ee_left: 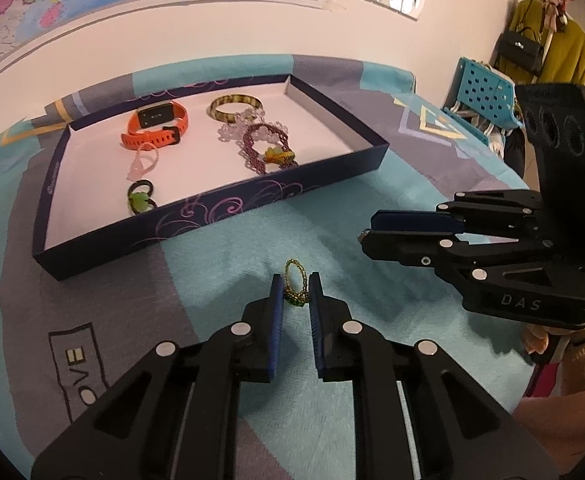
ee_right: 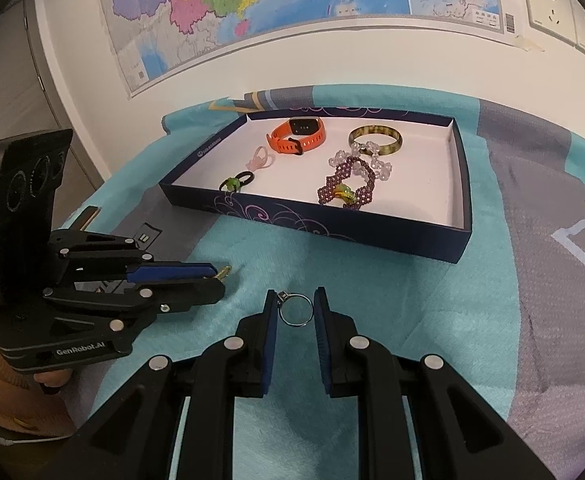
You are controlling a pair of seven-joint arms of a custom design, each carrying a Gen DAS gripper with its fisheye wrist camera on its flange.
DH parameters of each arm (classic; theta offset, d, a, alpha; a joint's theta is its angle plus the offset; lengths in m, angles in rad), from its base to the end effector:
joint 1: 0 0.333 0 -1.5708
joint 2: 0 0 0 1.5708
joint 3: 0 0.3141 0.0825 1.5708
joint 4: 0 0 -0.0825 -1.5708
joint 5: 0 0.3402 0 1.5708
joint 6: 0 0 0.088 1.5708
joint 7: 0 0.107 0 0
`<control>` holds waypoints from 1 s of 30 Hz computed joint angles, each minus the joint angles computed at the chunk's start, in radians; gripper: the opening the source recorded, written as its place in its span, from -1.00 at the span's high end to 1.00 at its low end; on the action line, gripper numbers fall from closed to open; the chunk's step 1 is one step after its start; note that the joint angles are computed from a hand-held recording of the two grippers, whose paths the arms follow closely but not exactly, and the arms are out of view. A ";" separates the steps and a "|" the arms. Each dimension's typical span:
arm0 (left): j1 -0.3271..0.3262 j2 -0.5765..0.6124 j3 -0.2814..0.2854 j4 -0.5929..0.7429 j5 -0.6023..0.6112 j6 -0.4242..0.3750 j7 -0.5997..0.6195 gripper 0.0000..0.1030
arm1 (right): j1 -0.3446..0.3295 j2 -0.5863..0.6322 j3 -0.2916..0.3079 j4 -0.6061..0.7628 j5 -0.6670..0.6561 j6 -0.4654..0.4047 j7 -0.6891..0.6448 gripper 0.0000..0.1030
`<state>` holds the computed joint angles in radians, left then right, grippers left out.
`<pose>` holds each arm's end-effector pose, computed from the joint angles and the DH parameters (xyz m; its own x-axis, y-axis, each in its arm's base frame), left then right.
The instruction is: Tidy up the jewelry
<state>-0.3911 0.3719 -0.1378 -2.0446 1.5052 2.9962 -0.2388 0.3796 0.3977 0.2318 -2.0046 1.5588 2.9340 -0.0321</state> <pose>0.4507 -0.3412 0.3155 -0.1906 -0.9715 0.1410 -0.7621 0.0560 -0.6450 0.5082 0.2686 0.3044 0.6817 -0.7016 -0.2076 -0.6126 -0.3923 -0.6862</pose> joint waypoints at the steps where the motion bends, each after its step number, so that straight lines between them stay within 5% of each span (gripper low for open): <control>1: -0.002 -0.008 0.002 -0.005 0.011 -0.003 -0.014 0.75 | 0.000 -0.001 0.000 0.000 0.003 -0.001 -0.004 0.68; 30: 0.049 -0.093 -0.050 -0.054 0.112 -0.074 -0.146 0.74 | 0.015 -0.012 -0.006 0.037 0.026 -0.015 -0.026 0.68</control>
